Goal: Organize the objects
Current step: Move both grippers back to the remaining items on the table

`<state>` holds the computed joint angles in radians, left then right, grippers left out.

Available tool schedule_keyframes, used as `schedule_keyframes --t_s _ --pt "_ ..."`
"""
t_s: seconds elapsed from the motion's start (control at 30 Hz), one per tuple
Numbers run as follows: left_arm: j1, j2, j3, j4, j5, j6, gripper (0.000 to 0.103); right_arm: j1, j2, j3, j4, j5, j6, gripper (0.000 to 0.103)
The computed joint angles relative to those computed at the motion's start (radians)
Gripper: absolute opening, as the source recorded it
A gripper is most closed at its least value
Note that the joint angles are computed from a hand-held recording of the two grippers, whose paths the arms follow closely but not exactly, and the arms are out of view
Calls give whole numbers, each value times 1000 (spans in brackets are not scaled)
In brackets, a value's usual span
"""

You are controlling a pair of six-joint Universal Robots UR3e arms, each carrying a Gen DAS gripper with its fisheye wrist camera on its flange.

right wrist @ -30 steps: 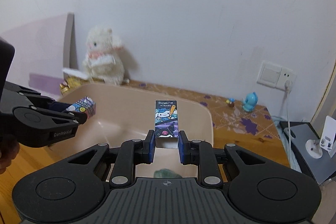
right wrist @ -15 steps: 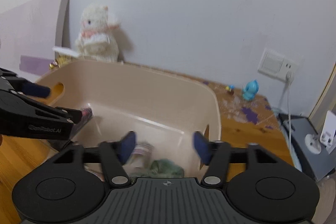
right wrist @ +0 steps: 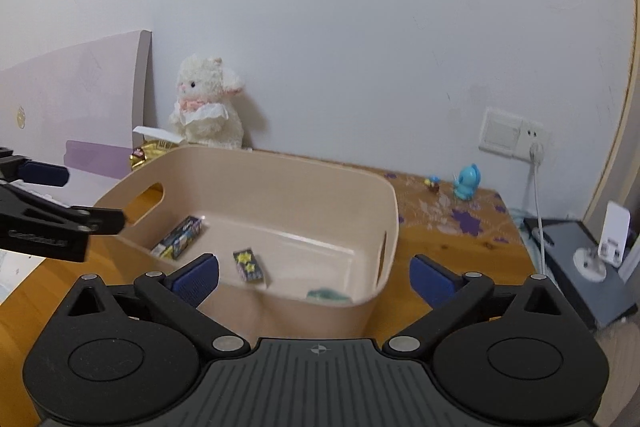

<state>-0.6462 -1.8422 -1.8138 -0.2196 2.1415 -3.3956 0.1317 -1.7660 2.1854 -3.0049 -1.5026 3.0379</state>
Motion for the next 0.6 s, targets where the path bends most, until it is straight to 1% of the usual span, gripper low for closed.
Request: schedule_keyframes --t_s 0.17,0.33,0.43,0.6 --pt "-5 41 -114 38 -2 -13 90 -29 -57 81 20 13 1 103" --pt "30 39 -212 84 -49 -33 90 -76 -57 134 41 48 11 103" --pt "51 8 -242 103 -70 -48 90 -96 -22 150 36 66 22 103" --pt "89 -43 -271 154 -122 -60 90 -81 93 150 -22 42 42 103"
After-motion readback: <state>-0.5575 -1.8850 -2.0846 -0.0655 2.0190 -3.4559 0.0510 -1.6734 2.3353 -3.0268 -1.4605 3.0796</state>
